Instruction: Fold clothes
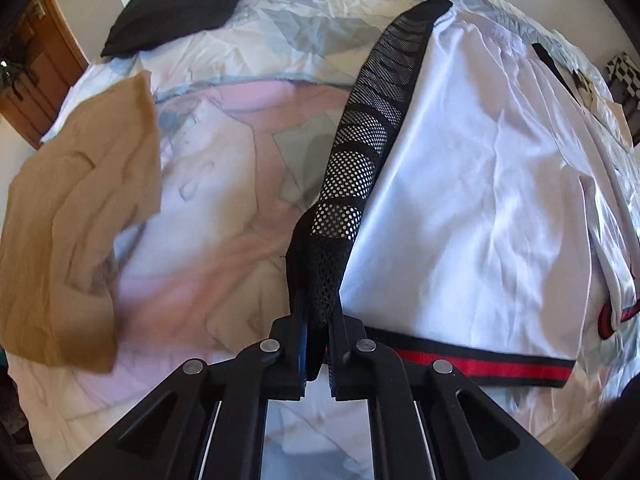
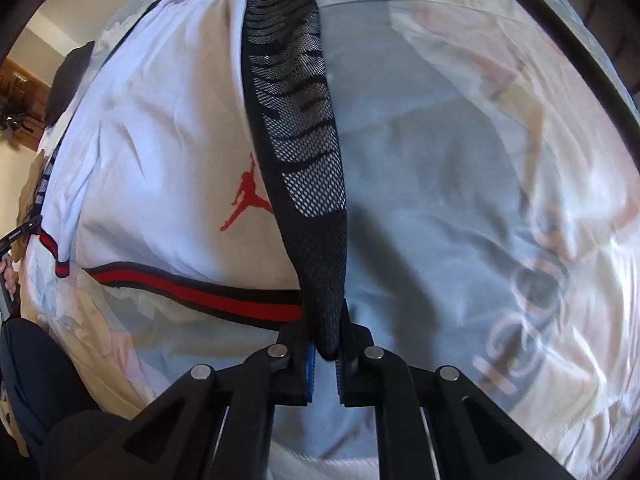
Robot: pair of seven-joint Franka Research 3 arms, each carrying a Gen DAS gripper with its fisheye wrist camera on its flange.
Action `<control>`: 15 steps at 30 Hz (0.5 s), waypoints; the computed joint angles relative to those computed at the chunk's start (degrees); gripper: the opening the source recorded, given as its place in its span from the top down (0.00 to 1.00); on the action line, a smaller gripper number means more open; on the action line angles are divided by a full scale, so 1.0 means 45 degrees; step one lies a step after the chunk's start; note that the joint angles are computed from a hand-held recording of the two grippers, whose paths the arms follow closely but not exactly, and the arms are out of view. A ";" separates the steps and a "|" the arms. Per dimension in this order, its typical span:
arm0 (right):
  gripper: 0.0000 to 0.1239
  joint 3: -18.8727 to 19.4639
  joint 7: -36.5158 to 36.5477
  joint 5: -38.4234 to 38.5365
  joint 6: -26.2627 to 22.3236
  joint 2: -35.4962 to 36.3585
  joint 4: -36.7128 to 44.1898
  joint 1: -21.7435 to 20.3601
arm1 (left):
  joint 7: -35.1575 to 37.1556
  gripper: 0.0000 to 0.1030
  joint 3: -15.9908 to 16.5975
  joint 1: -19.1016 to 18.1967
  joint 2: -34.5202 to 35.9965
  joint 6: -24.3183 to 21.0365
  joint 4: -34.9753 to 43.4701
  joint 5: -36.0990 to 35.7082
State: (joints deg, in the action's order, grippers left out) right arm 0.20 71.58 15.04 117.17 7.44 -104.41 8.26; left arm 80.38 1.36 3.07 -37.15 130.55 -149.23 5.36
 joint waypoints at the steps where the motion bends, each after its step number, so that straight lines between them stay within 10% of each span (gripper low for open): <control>1: 0.94 -0.0055 0.0021 -0.0011 -0.0064 -0.0060 -0.0047 -0.0053 | 0.0011 0.93 -0.0030 -0.0025 -0.0044 -0.0264 0.0043 -0.0012; 12: 0.92 -0.0405 0.0471 -0.0470 -0.0720 -0.0745 -0.0544 -0.0639 | -0.0019 0.91 0.0304 0.0116 0.0715 -0.3839 0.1898 -0.0932; 15: 0.54 -0.0213 -0.0175 0.0753 -0.1226 -0.1126 -0.0268 -0.0572 | -0.0246 0.78 0.0484 0.0301 0.1192 -0.4822 0.2385 -0.1416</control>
